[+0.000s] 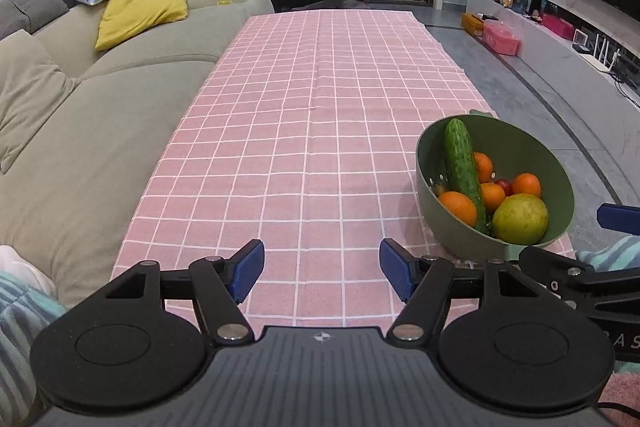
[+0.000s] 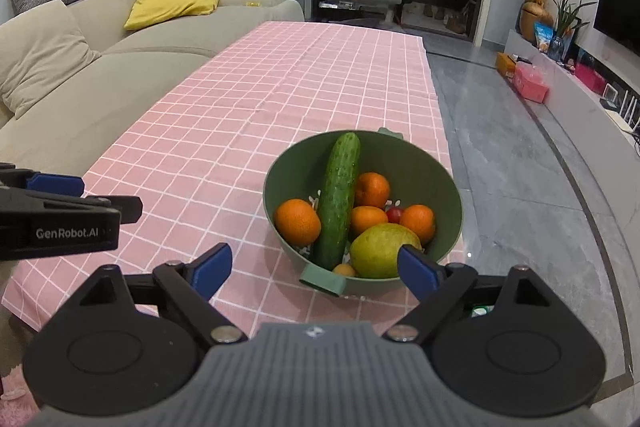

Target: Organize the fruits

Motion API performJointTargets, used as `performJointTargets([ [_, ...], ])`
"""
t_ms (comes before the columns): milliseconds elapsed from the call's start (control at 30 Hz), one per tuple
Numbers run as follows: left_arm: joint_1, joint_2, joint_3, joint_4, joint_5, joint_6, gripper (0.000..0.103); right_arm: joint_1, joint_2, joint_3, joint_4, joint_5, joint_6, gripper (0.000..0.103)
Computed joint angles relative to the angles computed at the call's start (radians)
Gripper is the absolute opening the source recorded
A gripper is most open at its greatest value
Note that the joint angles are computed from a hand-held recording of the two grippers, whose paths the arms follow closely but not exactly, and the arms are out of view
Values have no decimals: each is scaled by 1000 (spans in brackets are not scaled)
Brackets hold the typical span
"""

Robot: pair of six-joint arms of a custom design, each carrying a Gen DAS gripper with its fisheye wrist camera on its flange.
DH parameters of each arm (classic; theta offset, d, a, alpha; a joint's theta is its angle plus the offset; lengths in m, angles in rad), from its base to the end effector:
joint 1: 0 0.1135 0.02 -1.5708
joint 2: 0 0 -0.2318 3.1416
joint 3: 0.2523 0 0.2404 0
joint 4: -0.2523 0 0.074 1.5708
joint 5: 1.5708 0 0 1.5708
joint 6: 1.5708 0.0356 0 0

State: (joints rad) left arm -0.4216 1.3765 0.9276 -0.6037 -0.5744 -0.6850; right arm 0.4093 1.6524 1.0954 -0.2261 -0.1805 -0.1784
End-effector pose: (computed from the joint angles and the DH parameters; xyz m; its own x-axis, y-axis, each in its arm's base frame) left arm 0.2474 -0.0898 0.2037 -0.6758 -0.2790 -0.6822 -0.4256 0.9034 0.0522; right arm 0.3144 0.1434 0.1955 -0.5468 -0.4275 -0.7200 -0.6150 0.7885 -0.0011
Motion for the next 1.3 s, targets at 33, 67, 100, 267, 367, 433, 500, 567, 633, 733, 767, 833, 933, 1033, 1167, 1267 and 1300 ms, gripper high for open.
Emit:
performJointTargets([
  [33, 3, 2, -2, 6, 5, 1, 78, 0, 0, 0, 0, -1, 1, 86],
  [67, 4, 0, -4, 8, 8, 1, 78, 0, 0, 1, 0, -2, 0, 87],
  [100, 0, -1, -2, 2, 7, -4, 78, 0, 0, -1, 1, -2, 1, 87],
  [267, 1, 1, 0, 2, 11, -2, 78, 3, 1, 0, 2, 1, 5, 87],
  [367, -2, -3, -2, 0, 10, -6, 78, 4, 0, -2, 4, 1, 5, 87],
  [433, 0, -1, 1, 1, 13, -4, 78, 3, 1, -1, 3, 1, 4, 87],
  [500, -1, -2, 1, 0, 13, -6, 78, 4, 1, -1, 3, 1, 2, 87],
  [567, 1, -1, 2, 0, 14, -5, 78, 4, 3, 3, 0, 1, 1, 87],
  [633, 1, -2, 1, 1, 15, -5, 78, 2, 0, 4, -5, -2, -3, 87],
  [733, -1, -4, 2, -2, 15, -8, 78, 1, 1, 6, -7, -3, -7, 87],
  [767, -1, -4, 2, -2, 15, -8, 78, 1, 2, 7, -8, -3, -8, 87],
  [833, 0, -4, 3, -4, 16, -8, 78, 0, 2, 8, -10, -4, -9, 87],
  [933, 3, -2, 4, -4, 19, -8, 78, 0, 2, 8, -10, -5, -9, 87],
  [1033, 5, -2, 3, -2, 25, -12, 78, -2, 4, 8, -8, -8, -12, 87],
  [1167, 4, -2, 0, 1, 27, -15, 78, -4, 7, 6, -3, -11, -10, 87],
  [1267, 4, -1, -1, 2, 28, -15, 78, -5, 7, 6, -3, -12, -11, 87],
  [1300, 4, -1, -1, 2, 27, -16, 78, -5, 7, 6, -3, -12, -11, 87],
])
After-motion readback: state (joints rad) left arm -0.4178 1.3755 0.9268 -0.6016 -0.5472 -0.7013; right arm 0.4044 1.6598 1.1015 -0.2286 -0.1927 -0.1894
